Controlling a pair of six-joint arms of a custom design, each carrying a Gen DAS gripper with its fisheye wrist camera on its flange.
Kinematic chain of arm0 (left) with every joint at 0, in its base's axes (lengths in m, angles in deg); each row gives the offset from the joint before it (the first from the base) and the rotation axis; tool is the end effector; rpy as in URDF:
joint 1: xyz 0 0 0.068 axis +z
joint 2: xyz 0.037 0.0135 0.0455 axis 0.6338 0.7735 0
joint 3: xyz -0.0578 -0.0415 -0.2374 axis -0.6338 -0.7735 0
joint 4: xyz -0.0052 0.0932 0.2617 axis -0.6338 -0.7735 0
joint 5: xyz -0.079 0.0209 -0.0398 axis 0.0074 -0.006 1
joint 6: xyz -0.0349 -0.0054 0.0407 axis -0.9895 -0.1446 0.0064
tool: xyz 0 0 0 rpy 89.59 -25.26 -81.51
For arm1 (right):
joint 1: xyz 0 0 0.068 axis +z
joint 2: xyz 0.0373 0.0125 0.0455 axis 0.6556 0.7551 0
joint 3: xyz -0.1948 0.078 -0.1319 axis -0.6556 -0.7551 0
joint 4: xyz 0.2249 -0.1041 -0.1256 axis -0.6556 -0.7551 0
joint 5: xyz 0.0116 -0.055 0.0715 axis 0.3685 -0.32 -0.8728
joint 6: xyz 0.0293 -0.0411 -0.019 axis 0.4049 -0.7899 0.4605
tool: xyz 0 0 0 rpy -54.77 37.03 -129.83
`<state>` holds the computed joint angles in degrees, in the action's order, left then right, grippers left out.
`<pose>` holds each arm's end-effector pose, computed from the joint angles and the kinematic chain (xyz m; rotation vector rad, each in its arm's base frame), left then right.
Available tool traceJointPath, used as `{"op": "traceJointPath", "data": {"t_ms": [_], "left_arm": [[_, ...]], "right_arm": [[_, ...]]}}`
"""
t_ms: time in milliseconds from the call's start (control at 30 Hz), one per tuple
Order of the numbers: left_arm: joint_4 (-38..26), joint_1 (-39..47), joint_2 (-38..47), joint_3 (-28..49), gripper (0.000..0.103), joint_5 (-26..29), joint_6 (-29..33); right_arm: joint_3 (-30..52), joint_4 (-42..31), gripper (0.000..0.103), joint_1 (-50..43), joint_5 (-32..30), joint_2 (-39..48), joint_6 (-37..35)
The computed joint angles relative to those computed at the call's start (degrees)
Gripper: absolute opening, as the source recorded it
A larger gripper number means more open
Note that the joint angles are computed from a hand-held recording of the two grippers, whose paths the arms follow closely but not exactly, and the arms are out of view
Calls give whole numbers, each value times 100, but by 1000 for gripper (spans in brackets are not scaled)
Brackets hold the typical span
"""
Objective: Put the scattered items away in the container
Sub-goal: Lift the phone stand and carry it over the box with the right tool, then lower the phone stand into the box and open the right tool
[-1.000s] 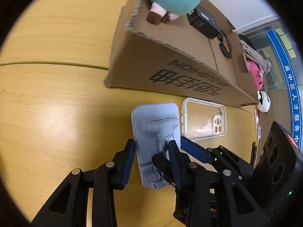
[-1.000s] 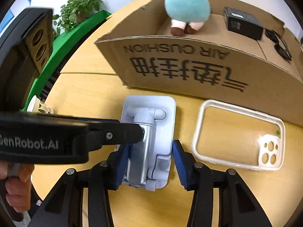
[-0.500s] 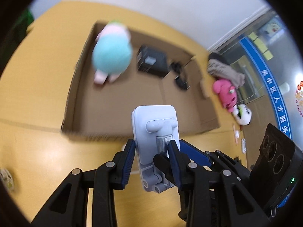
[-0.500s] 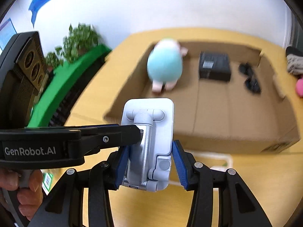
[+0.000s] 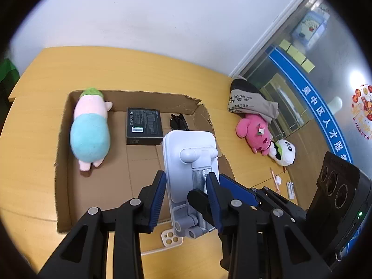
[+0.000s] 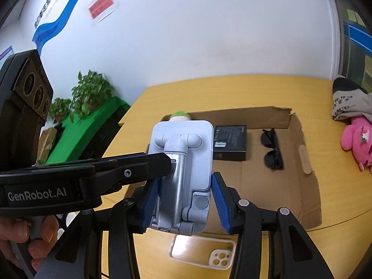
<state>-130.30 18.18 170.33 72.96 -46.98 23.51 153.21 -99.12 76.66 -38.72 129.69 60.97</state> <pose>0.3160 -0.1227 0.2980 -0.4177 2.4408 -0.4989 0.3080 0.2358 0.2522 -0.8419 2.2938 0.7172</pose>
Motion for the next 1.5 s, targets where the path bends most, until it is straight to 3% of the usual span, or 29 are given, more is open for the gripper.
{"op": "traceJointPath", "data": {"t_ms": [233,567,867,1067,1133,1200,1267,1333,1367,1467,1500], "left_arm": [[156,377,838,210,34,413,183],[650,1420,1342,-732,34,1168,494],[544,1912,2044,-984,34,1345,892],[348,1935,2238,-966,32,1343,875],[314,1910,1993,-1060,34,1147,792],[277,1849,1679,-1126,35,931,691],[167,1699,1209,-1169,45,470,645],[-30,1473,763,-1125,69,-173,628],[-140,1340,516,-1095,73,-528,610],[-435,1115,-135,-995,75,-1084,560],[-553,1041,-294,-936,71,-1143,503]], "right_arm": [[813,-156,49,-205,-241,1178,73],[2271,-497,49,267,-449,3270,349],[3765,-1310,49,662,-560,4879,557],[4785,-2140,51,789,-555,5640,257],[4880,-2272,55,802,-478,5628,-14],[4668,-2213,70,722,-385,5388,-103],[4366,-2073,78,635,-286,5088,-123],[3900,-1880,85,533,-70,4584,-228],[3664,-1778,90,494,57,4314,-294],[3126,-1515,93,390,377,3557,-453],[2890,-1376,93,340,418,3237,-502]]}}
